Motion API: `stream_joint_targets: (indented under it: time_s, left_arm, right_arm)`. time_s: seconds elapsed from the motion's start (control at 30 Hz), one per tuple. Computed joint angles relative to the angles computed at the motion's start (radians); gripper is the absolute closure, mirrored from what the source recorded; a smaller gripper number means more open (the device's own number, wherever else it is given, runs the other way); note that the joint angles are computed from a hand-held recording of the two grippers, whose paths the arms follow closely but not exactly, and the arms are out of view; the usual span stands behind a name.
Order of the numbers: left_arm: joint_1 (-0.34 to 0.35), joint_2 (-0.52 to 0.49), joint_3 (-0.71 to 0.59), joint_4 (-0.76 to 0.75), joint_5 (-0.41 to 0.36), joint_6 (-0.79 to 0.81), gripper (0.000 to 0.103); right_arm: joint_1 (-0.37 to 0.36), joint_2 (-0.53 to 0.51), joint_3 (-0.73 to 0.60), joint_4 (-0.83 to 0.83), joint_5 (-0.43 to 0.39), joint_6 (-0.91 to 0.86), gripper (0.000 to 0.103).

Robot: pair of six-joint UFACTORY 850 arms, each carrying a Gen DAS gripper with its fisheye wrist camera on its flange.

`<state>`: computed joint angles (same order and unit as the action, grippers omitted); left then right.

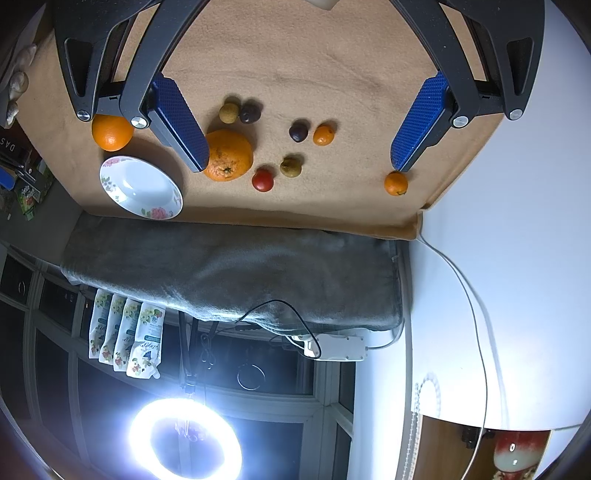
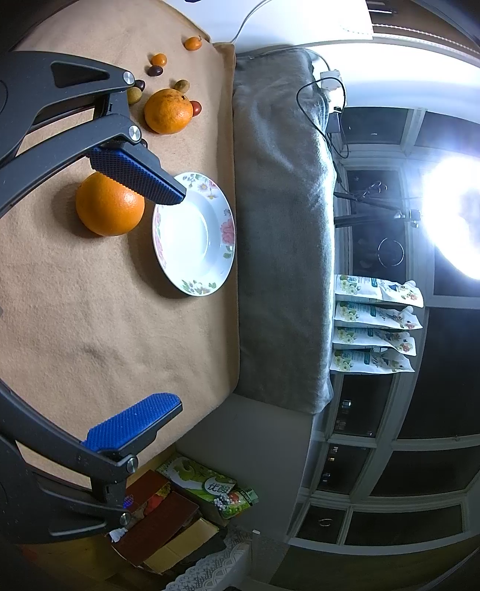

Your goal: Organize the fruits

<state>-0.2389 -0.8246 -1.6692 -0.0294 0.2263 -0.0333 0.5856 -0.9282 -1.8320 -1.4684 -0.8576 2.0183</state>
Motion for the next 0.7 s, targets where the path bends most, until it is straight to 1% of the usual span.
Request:
stream_joint_targets:
  time_s: [0.53, 0.7]
  left_arm:
    - [-0.001, -0.008, -0.005, 0.009, -0.006, -0.012, 0.004]
    - [-0.003, -0.023, -0.024, 0.038, -0.028, -0.042, 0.004]
  right_arm:
    - [-0.003, -0.007, -0.008, 0.010, 0.009, -0.011, 0.000]
    - [-0.007, -0.014, -0.016, 0.021, 0.018, -0.024, 0.000]
